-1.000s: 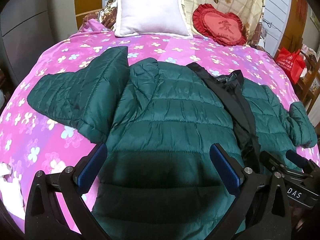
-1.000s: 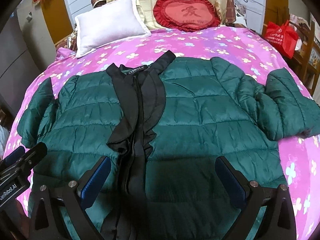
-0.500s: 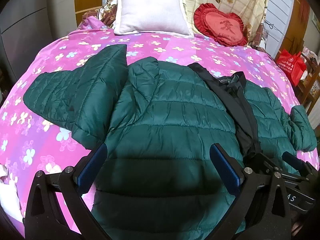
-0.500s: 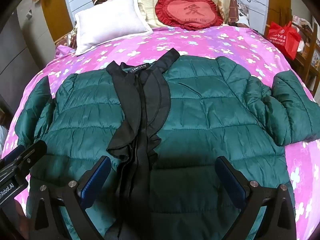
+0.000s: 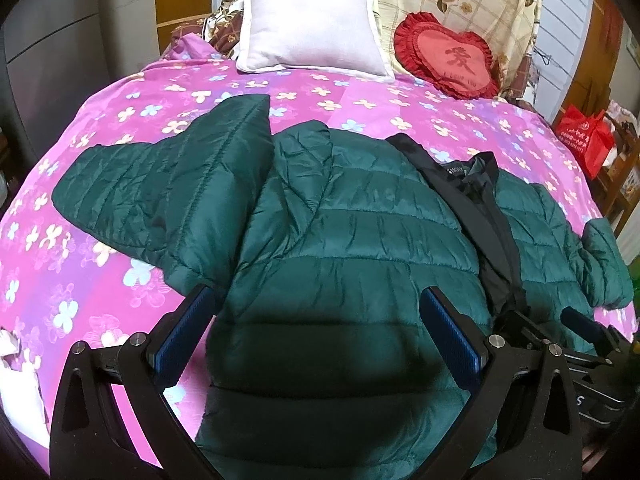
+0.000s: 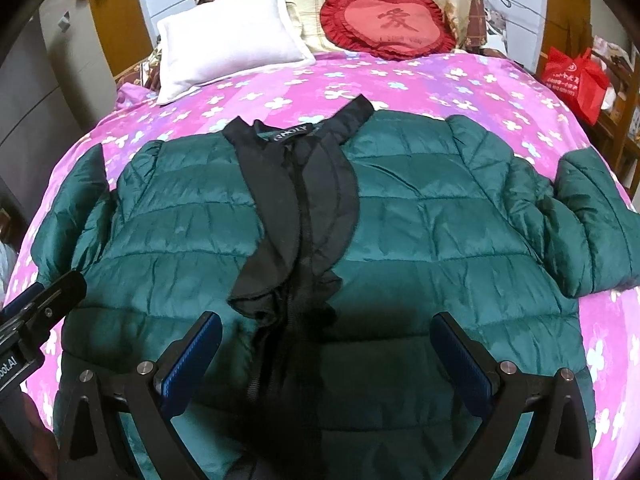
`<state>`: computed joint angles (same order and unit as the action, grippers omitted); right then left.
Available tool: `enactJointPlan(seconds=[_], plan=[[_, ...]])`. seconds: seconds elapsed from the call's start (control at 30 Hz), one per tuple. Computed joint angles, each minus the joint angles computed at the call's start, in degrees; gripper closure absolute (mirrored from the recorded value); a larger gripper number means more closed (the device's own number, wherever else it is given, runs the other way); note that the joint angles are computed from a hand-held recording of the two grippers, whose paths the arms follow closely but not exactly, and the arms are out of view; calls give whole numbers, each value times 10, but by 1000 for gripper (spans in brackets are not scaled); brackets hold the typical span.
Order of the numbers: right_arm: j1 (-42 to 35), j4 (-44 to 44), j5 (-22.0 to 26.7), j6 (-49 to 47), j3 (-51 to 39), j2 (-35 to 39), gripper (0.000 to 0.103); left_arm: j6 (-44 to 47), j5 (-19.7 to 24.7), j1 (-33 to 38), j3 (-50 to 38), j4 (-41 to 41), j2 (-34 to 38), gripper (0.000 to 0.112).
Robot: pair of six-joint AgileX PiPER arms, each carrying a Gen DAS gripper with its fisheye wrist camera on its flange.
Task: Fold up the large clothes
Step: 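Grasp the jacket's sleeve cuff with the left gripper and lift it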
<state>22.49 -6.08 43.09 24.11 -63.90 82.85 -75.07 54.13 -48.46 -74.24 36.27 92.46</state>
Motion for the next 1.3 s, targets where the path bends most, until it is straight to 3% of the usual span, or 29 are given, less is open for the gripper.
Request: enactJointPlan(seconds=[0.27,0.47,0.8,1.13,1.27,1.3], plan=[[10,8,2,-6,-2,1,0,-13,-11,36,83,32,-104,10],[12,21,2,-9,1,0,0,56,-65,216,139,-40,-159,10],[33,12,14,-9,-5,2,0,140,-147,460,144,-72,-79,10],[58,-1,25,-3,-17,22,0,211,-210,552,113,-156,8,11],[62,-4,26,1,-18,25,0,204,-230,552,102,-140,20,29],[62,-5,27,1,-18,26,0,203,-227,550,97,-130,24,42]])
